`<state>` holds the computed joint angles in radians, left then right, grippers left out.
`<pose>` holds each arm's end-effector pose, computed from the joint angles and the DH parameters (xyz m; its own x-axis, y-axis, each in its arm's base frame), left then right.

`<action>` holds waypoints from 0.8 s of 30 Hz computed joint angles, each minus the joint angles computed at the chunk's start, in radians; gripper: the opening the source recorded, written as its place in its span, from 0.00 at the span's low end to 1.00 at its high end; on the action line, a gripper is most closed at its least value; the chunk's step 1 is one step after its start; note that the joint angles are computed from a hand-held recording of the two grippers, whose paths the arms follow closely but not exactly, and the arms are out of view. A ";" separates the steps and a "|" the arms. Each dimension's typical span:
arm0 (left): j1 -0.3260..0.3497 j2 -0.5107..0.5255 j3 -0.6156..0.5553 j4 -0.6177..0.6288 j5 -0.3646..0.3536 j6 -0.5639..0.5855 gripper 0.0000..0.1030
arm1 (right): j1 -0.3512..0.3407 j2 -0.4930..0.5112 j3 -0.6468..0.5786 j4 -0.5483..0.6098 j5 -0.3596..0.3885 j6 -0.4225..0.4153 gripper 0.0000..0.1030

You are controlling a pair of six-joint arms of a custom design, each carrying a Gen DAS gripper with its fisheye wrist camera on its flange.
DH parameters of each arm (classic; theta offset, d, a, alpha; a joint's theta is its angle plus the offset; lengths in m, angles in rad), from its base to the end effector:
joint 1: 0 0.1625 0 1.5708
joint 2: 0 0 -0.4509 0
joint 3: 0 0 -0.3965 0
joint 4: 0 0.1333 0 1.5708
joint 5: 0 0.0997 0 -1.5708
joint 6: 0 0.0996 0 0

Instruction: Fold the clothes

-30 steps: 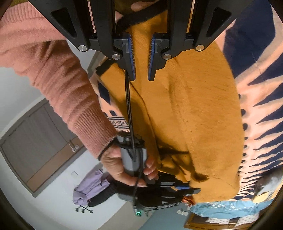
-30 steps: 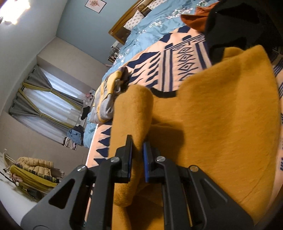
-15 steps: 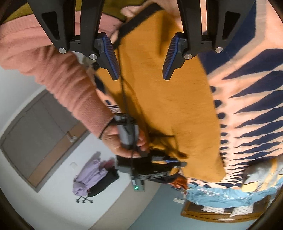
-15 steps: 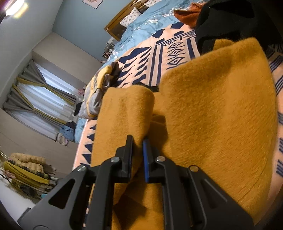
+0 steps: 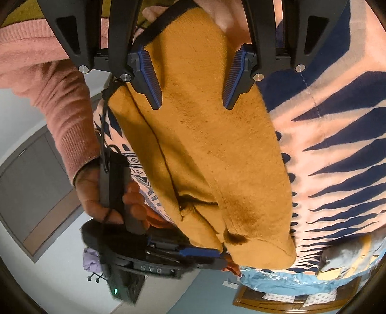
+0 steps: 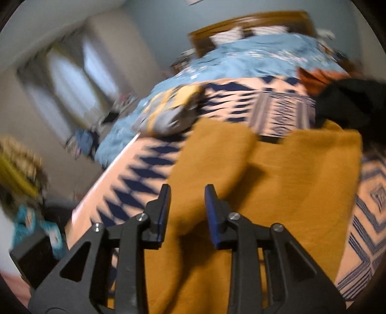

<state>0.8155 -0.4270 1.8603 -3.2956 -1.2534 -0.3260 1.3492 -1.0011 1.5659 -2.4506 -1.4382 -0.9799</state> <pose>-0.2830 -0.5404 -0.1055 -0.9238 0.3318 -0.1911 0.3808 0.8483 -0.3680 -0.0117 -0.7185 0.2670 -0.7173 -0.6712 0.1873 -0.6941 0.6645 -0.2770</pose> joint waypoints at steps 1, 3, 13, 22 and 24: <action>0.000 0.000 -0.002 0.001 0.001 0.001 0.52 | 0.008 0.003 0.014 -0.016 -0.017 -0.016 0.31; -0.001 -0.002 -0.001 -0.006 0.002 0.002 0.52 | 0.020 0.023 0.038 -0.118 -0.073 0.016 0.41; 0.009 -0.003 -0.011 0.007 -0.012 0.013 0.59 | -0.035 0.107 -0.119 0.063 0.003 0.222 0.57; 0.010 -0.010 -0.003 -0.004 -0.001 0.010 0.59 | -0.051 0.100 -0.139 0.085 0.043 0.208 0.11; 0.009 -0.009 -0.006 -0.003 0.011 0.007 0.59 | -0.046 0.106 -0.130 0.054 -0.006 0.194 0.11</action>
